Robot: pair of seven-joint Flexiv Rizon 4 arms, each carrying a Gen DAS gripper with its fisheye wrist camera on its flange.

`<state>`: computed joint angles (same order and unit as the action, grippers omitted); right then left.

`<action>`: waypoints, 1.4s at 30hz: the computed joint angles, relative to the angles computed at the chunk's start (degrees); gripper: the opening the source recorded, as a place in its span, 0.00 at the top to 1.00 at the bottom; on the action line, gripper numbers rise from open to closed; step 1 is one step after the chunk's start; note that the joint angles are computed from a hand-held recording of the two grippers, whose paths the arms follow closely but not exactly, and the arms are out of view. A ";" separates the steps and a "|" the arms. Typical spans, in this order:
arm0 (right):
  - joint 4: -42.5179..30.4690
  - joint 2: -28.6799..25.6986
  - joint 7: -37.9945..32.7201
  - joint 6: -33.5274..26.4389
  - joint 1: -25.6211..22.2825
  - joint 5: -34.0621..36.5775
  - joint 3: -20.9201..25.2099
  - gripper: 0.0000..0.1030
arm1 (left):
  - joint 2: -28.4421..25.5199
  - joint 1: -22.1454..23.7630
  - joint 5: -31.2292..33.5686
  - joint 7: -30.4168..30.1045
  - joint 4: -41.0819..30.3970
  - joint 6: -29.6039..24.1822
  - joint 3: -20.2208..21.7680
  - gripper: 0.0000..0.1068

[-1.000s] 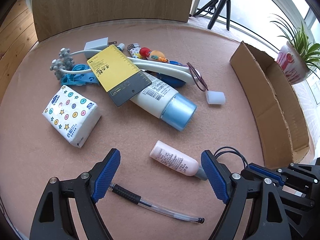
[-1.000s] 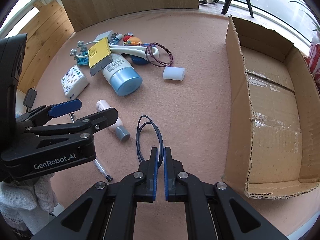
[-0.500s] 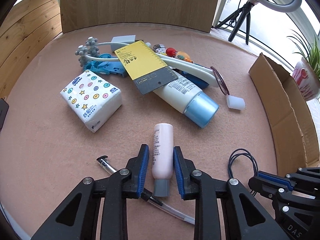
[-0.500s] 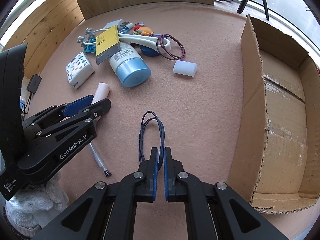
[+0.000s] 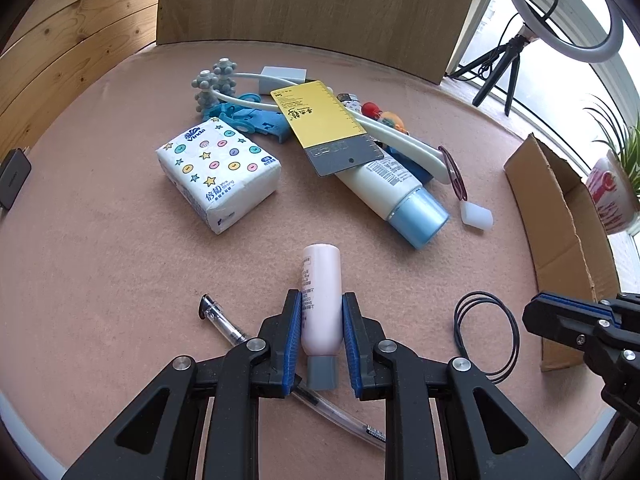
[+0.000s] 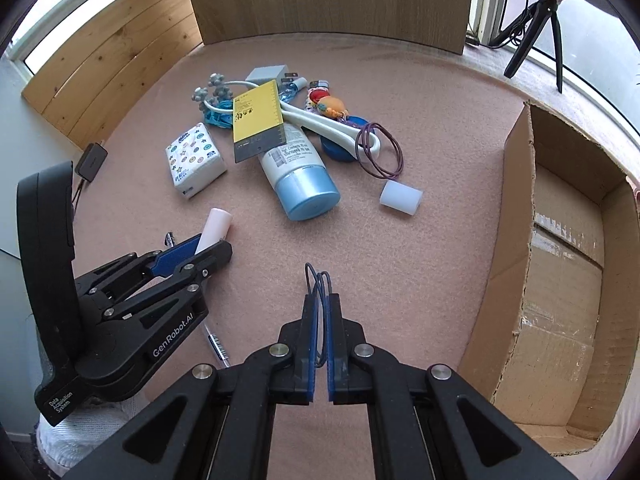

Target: Organize objects

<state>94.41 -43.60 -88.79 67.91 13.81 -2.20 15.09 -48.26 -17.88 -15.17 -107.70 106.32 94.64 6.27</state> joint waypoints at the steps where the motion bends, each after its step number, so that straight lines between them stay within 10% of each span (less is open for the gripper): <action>1: -0.23 0.14 0.09 0.38 0.10 0.12 0.13 0.97 | 0.15 0.20 0.02 0.00 0.09 0.13 -0.32 0.80; 28: -0.24 4.17 -8.88 1.92 -13.62 11.70 8.90 0.88 | 4.86 0.86 2.71 5.17 -5.26 -3.16 -1.85 0.80; 32: 0.79 3.51 -13.83 0.56 -9.12 10.42 8.11 0.67 | 6.73 0.95 2.64 3.58 -1.25 -2.11 -0.15 0.80; 42: -0.97 -2.02 -5.78 -4.12 3.94 -0.78 -2.62 0.71 | 10.19 3.76 2.13 2.68 6.77 2.73 -1.18 0.80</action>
<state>93.45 -45.62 -94.57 63.79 17.75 -2.98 12.47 -38.08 -14.12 -13.03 -105.01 113.09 97.37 5.09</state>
